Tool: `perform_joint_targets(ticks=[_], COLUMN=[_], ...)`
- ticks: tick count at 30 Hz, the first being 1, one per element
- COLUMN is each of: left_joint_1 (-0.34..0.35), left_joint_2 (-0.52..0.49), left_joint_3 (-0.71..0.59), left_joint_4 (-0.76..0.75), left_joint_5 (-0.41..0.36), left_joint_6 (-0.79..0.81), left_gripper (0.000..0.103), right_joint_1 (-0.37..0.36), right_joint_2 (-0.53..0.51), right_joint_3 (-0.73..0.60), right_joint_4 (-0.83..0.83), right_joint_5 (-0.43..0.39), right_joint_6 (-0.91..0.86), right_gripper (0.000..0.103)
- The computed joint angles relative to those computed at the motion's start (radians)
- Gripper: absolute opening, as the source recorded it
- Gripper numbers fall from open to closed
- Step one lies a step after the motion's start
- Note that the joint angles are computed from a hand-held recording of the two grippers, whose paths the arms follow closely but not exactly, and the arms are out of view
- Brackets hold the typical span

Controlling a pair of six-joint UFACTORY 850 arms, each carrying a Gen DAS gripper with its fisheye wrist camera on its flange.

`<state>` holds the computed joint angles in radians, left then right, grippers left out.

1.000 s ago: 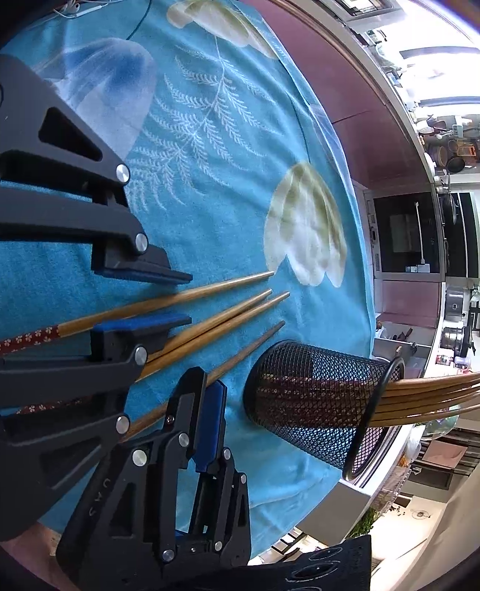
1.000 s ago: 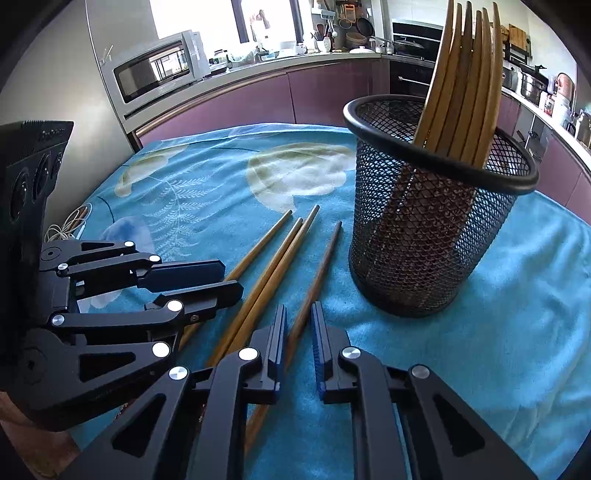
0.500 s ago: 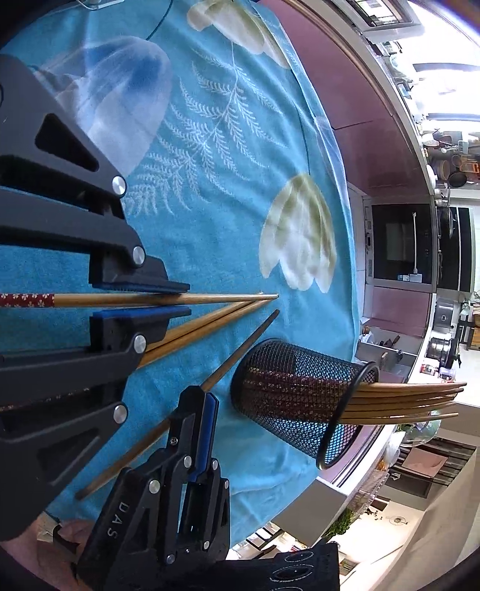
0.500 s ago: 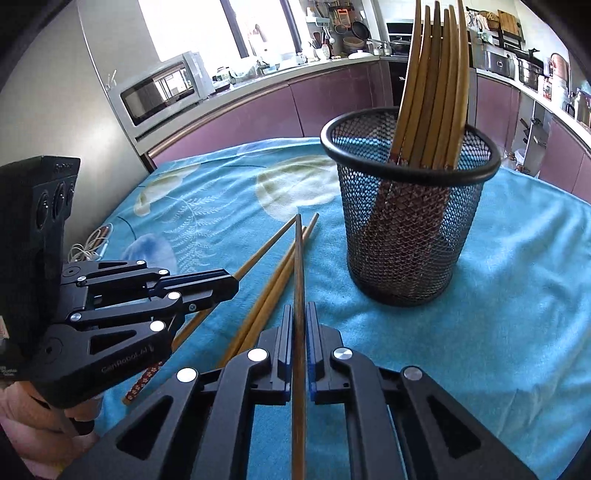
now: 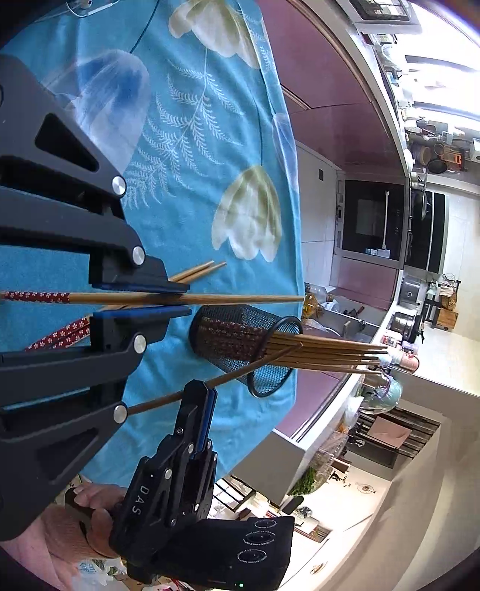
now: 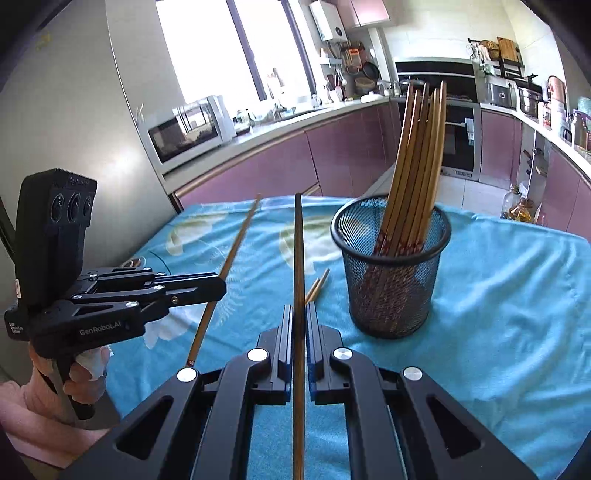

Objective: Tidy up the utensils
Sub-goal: 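Raise the left gripper's chopstick upright while the right gripper carries its chopstick to the cup, then lower the left chopstick into the mesh cup while the right gripper inserts its chopstick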

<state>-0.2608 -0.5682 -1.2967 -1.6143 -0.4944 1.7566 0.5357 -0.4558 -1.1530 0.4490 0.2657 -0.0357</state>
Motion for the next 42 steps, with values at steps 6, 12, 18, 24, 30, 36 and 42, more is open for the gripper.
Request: perform_joint_targets(ticks=[6,12,18,24,30,36,42], left_joint_1=[0.038,0.061,0.063,0.042,0.021,0.003,-0.023], left_joint_2=[0.026,0.040,0.047,0.041,0.041,0.039,0.029], left_joint_3=[0.009,0.008,-0.004,-0.046,-0.091,-0.127,-0.164], left_joint_4=[-0.013,-0.049,-0.093,-0.125,-0.165,-0.178,-0.223], left_joint_5=[-0.123,-0.185,-0.206,-0.206,-0.197,-0.188,-0.159], left_joint_6=[-0.006,-0.002,0.019,0.032,0.063,0.070,0.115], left_gripper=[0.007,0.007,0.007,0.007,0.007,0.007,0.007], right_joint_1=[-0.009,-0.013,-0.016,-0.030,-0.035,-0.046,-0.063], right_joint_2=[0.049,0.076,0.099,0.125,0.153,0.165,0.170], right_joint_3=[0.052,0.073,0.078,0.073,0.063,0.045,0.033], right_joint_4=[-0.086,-0.085,-0.052,-0.035,0.023,0.042,0.063], right_joint_5=[0.072,0.117,0.153,0.181,0.215,0.229,0.245], right_joint_6=[0.098,0.094,0.049,0.003,-0.093,-0.136,-0.161], right_gripper=[0.005,0.006,0.006,0.006,0.005,0.005,0.005])
